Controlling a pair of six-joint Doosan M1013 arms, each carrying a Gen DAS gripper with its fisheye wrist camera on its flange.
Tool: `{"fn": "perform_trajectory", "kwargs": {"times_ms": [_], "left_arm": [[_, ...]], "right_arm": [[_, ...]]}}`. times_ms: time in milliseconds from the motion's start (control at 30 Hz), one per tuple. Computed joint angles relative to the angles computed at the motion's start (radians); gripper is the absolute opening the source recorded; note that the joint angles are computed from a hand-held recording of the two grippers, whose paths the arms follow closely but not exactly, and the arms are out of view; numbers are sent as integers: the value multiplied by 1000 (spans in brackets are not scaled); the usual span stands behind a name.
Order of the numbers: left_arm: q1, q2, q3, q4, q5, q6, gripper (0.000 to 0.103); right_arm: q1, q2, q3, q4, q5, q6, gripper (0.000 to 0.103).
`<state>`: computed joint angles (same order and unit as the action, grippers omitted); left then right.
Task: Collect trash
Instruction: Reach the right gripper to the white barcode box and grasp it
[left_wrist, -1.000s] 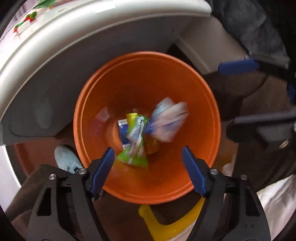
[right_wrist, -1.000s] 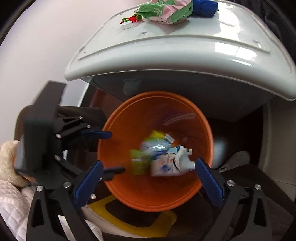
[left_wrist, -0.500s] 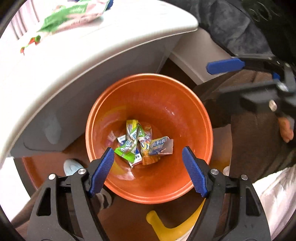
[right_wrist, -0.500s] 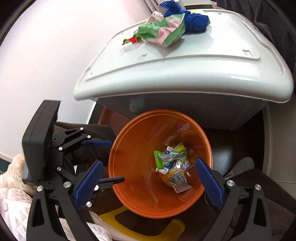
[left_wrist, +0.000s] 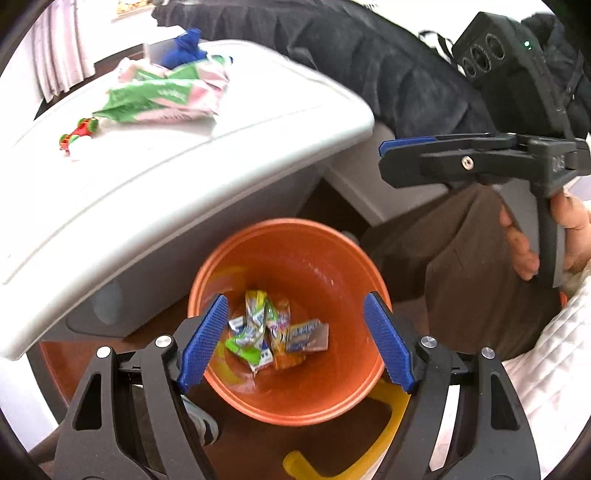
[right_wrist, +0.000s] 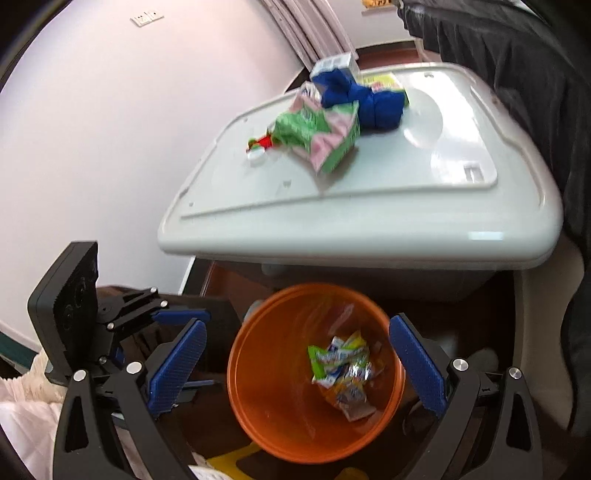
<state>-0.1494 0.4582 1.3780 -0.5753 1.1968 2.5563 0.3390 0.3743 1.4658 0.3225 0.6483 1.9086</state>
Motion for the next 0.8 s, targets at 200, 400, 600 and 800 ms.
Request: {"fn": "perform_trajectory", "kwargs": {"times_ms": [200, 400, 600, 800], "left_arm": [[11, 13, -20, -37, 4, -14, 74], [14, 27, -36, -63, 6, -5, 74], [20, 47, -62, -70, 17, -25, 74], [34, 71, -89, -82, 36, -80, 74]], "right_arm": [[-7, 31, -71, -41, 3, -14, 98], [-29, 109, -237, -128, 40, -32, 98], [-54, 241, -497, -301, 137, 20, 98], [-85, 390, -745, -311, 287, 93, 98]]}}
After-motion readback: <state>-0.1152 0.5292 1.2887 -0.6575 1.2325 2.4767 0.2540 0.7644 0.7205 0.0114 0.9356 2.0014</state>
